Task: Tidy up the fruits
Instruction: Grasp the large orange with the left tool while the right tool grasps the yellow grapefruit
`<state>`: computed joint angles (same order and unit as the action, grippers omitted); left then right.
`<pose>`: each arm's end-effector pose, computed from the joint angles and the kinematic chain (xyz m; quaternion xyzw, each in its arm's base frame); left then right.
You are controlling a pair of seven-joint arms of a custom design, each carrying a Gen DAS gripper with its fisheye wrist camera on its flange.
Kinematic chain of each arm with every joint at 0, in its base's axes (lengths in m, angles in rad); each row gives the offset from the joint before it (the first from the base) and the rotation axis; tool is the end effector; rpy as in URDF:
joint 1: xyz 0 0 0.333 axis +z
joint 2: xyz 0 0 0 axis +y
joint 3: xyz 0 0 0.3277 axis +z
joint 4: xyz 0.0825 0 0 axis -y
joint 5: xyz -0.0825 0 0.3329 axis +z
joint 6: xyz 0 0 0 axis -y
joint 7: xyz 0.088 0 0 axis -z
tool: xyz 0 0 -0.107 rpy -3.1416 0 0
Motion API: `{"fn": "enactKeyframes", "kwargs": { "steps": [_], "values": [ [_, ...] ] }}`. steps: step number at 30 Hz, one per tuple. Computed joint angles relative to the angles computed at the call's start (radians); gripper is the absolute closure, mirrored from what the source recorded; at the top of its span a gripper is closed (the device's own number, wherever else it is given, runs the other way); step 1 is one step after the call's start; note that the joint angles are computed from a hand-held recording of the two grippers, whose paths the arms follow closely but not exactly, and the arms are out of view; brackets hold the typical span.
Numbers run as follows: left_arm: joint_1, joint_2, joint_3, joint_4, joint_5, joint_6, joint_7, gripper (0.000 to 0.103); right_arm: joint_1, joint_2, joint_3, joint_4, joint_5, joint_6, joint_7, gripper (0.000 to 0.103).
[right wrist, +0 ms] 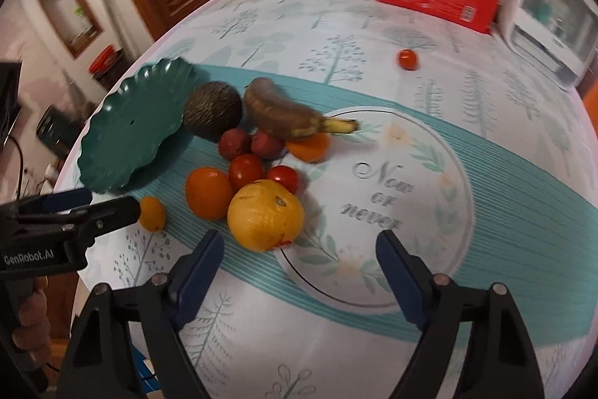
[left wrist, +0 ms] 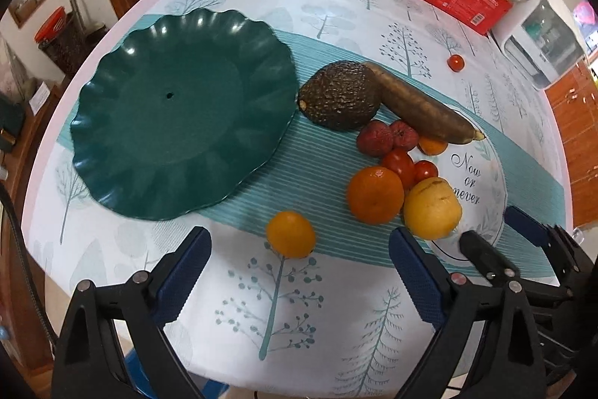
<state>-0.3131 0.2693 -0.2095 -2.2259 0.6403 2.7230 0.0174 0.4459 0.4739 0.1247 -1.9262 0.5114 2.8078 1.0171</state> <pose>0.4564 -0.2842 0.3264 -0.8430 0.5073 -0.1474 0.1012 0.5449 0.3117 0.3303 -0.8675 0.4317 -0.0239 0.2460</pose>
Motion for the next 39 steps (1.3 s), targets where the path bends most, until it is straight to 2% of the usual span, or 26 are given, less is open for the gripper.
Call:
{"fn": "enactKeyframes", "kwargs": {
  "steps": [7, 11, 20, 24, 32, 39],
  "values": [
    [0.022, 0.070, -0.001, 0.064, 0.003, 0.043, 0.094, 0.014, -0.051, 0.064, 0.067, 0.062, 0.065, -0.027, -0.155, 0.026],
    [0.040, 0.109, -0.011, 0.102, -0.031, 0.063, 0.186, 0.016, -0.045, 0.088, 0.069, 0.091, 0.082, -0.033, -0.198, 0.026],
    [0.061, 0.174, -0.034, 0.179, -0.117, 0.059, 0.359, 0.020, -0.041, 0.135, 0.065, 0.159, 0.096, -0.100, -0.216, 0.045],
    [0.067, 0.198, -0.041, 0.203, -0.150, 0.057, 0.421, 0.021, -0.045, 0.133, 0.073, 0.151, 0.119, -0.087, -0.242, 0.048],
    [0.105, 0.254, -0.086, 0.244, -0.248, 0.061, 0.537, 0.042, -0.052, 0.096, 0.063, 0.098, 0.146, -0.089, -0.249, 0.049],
    [0.107, 0.291, -0.098, 0.283, -0.292, 0.045, 0.607, 0.050, -0.054, 0.077, 0.056, 0.071, 0.157, -0.091, -0.235, 0.049]
  ]
}}
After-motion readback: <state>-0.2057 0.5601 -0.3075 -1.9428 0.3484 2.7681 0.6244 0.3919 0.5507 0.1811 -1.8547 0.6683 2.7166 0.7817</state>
